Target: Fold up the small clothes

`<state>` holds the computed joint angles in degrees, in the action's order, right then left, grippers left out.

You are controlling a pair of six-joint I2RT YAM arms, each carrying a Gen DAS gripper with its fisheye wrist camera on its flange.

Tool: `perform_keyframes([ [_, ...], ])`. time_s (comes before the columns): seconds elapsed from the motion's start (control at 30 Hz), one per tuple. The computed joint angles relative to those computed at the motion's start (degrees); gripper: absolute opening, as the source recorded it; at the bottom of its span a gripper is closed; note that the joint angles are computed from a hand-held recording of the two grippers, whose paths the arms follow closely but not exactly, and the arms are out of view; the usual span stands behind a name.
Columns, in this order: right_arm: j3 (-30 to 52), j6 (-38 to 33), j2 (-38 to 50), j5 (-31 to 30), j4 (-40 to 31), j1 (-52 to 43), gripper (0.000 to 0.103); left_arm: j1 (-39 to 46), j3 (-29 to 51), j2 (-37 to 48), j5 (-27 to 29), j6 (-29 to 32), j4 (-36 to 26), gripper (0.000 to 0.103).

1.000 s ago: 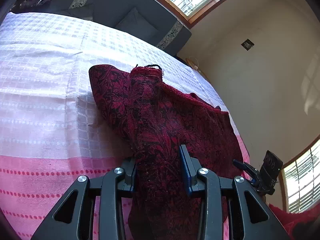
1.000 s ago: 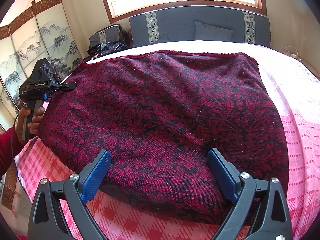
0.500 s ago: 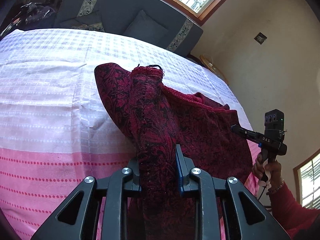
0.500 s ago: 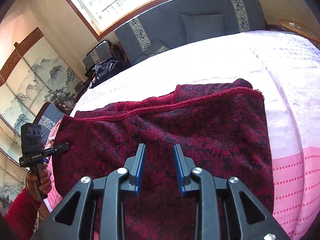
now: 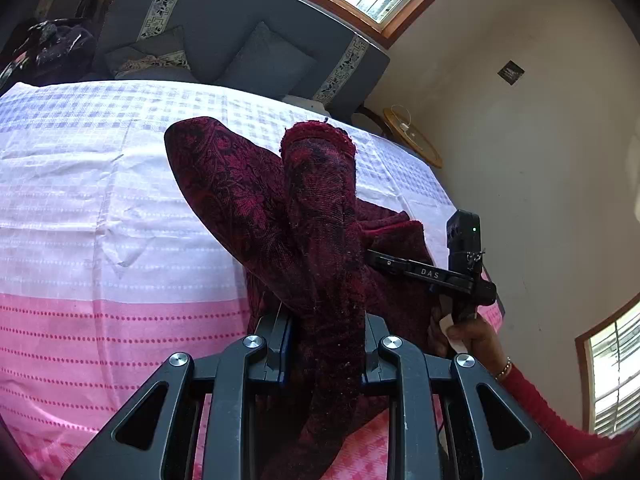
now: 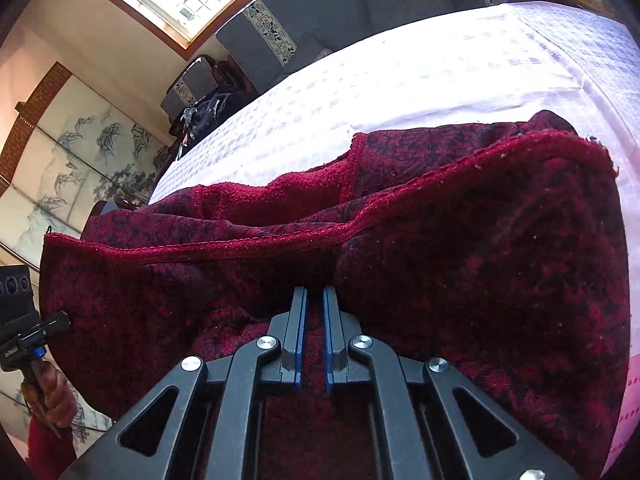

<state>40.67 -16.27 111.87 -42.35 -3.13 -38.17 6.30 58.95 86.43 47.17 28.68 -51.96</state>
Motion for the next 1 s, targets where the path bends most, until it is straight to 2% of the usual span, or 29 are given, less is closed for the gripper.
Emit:
perform_keyframes([
  [0.07,-0.9,0.5,-0.3,-3.8,0.1,-2.8,0.006,-4.4,0.4,-3.0,-1.0,-5.2,0.4,0.024],
  [0.13,-3.3,-0.2,-2.4,-8.6,0.6,-6.9,0.016,-9.6,1.1,-4.4,-1.8,-11.9,1.7,0.024],
  [0.17,-4.3,-2.0,-3.7,-11.3,-0.9,-9.3,0.016,-12.7,1.3,-5.2,-2.6,-16.0,2.6,0.024],
  [0.27,-4.8,-14.0,-5.4,-18.5,-12.2,-16.6,0.016,-22.7,1.7,-6.0,-5.3,-28.4,7.0,0.024],
  [0.33,-3.8,-25.3,-5.8,-20.8,-22.9,-21.0,0.016,-29.5,1.3,-5.8,-6.7,-36.9,11.2,0.024],
  [0.47,4.0,-48.5,1.4,-22.4,-47.3,-31.5,0.02,-41.9,0.0,-3.6,-10.3,-51.4,22.3,0.024],
  [0.5,6.6,-53.2,4.3,-22.0,-52.3,-33.9,0.025,-44.4,0.0,-2.3,-10.8,-53.9,25.0,0.024],
  [0.53,8.5,-54.8,5.9,-21.9,-54.4,-35.5,0.028,-46.7,-0.2,-0.6,-11.0,-56.4,28.6,0.024],
  [0.6,12.6,-57.0,9.5,-20.8,-58.0,-38.5,0.029,-50.6,-0.5,3.4,-11.5,-60.5,35.4,0.024],
  [0.67,18.1,-61.7,14.7,-19.1,-64.7,-41.4,0.029,-52.7,-0.9,8.4,-6.4,-63.9,44.3,0.022],
  [0.7,19.1,-60.5,15.3,-18.0,-64.1,-42.5,0.029,-53.5,-1.0,10.4,-4.2,-65.6,47.7,0.022],
  [0.77,23.5,-63.3,19.5,-15.6,-68.2,-44.8,0.029,-54.6,-3.1,11.8,-0.7,-70.9,55.5,0.022],
  [0.8,26.1,-66.0,22.5,-14.7,-72.1,-46.1,0.029,-55.3,-3.9,11.0,-1.0,-71.3,57.0,0.022],
  [0.87,30.0,-68.6,26.1,-13.8,-77.0,-48.2,0.032,-56.1,-5.5,7.4,-2.6,-68.0,56.7,0.022],
  [0.93,32.4,-70.8,27.9,-14.0,-80.5,-49.9,0.039,-56.1,-8.4,1.5,-7.1,-63.9,53.7,0.028],
  [1.0,33.8,-71.8,28.0,-14.9,-82.9,-51.3,0.043,-54.7,-14.0,-5.3,-12.2,-60.8,53.7,0.031],
])
